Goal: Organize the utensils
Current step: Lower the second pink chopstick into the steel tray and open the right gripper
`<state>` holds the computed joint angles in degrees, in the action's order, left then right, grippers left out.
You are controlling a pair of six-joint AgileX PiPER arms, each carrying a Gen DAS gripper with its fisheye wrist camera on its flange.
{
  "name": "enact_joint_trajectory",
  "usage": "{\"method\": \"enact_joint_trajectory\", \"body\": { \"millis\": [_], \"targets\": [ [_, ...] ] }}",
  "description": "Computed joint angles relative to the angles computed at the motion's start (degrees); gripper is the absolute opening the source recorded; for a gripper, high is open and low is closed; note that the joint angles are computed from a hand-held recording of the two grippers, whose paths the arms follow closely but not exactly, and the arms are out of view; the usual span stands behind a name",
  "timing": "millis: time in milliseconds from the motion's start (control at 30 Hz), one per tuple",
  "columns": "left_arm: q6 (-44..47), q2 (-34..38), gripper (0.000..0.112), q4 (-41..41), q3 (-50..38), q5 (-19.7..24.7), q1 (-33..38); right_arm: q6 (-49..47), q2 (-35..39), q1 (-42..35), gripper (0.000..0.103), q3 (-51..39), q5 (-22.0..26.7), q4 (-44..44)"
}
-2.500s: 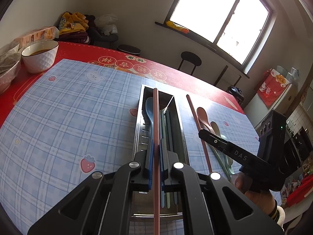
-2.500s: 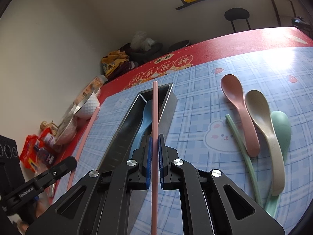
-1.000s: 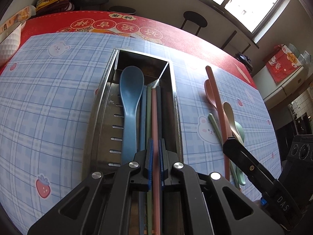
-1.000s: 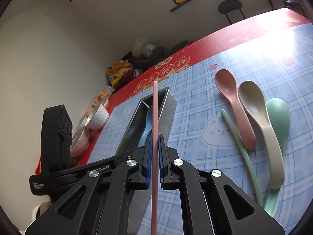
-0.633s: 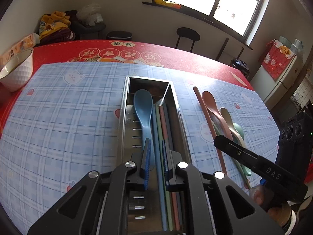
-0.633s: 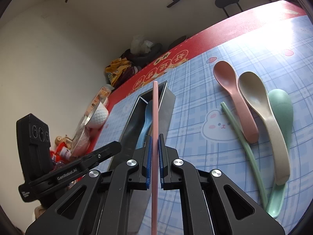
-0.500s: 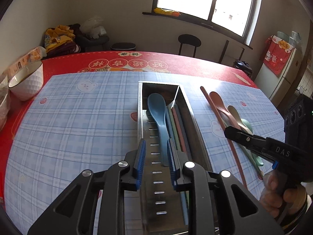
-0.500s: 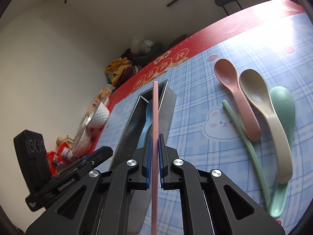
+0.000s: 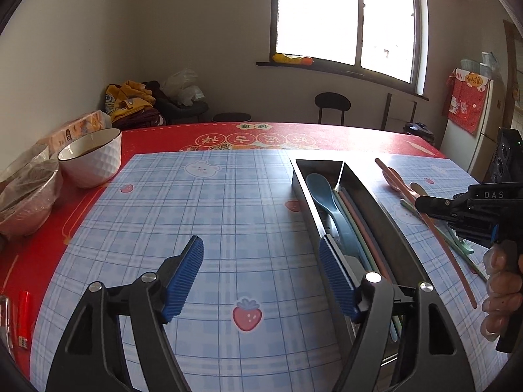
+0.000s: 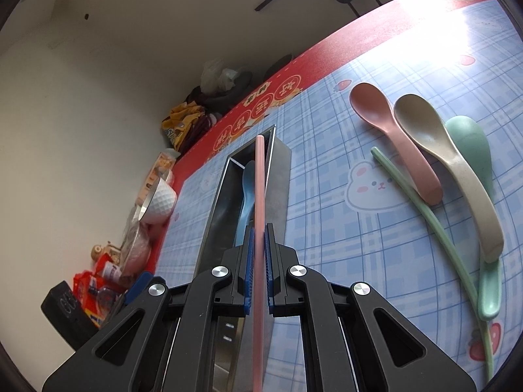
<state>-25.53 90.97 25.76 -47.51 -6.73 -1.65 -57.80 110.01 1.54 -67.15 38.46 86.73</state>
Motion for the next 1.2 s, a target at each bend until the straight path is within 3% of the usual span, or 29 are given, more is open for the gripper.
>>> {"method": "enact_joint_trajectory", "body": {
  "millis": [67, 167, 333, 600, 833, 1100, 1200],
  "targets": [
    [2.9, -1.1, 0.088, -3.2, 1.4, -2.6, 0.7, 1.7, -1.4, 1.1, 0.006, 0.3, -1.9, 0.0],
    [-4.1, -1.8, 0.097, 3.3, 2.4, -5.2, 2.3, 5.6, -2.6, 2.9, 0.006, 0.1, -4.8, -1.4],
    [-18.7, -1.5, 0.097, 16.4, 2.5, -7.0, 4.7, 9.6, -3.2, 7.3, 0.006, -0.6, -11.0, -1.9],
    [1.4, -2.4, 0.097, -3.1, 4.1, -6.2, 2.0, 17.5, -3.5, 15.3, 0.006, -1.8, -24.3, -15.4],
    [-3.6, -2.2, 0.097, 1.3, 3.9, -6.4, 2.9, 25.9, -3.0, 16.5, 0.006, -2.8, -25.9, -24.3],
    [-8.2, -2.1, 0.097, 5.6, 3.9, -6.9, 3.6, 44.4, -3.3, 19.6, 0.006, -3.0, -30.7, -46.6],
    [-8.8, -2.0, 0.097, 6.1, 3.7, -6.6, 3.5, 47.7, -3.4, 20.0, 0.006, -2.8, -31.2, -50.3]
  ]
}}
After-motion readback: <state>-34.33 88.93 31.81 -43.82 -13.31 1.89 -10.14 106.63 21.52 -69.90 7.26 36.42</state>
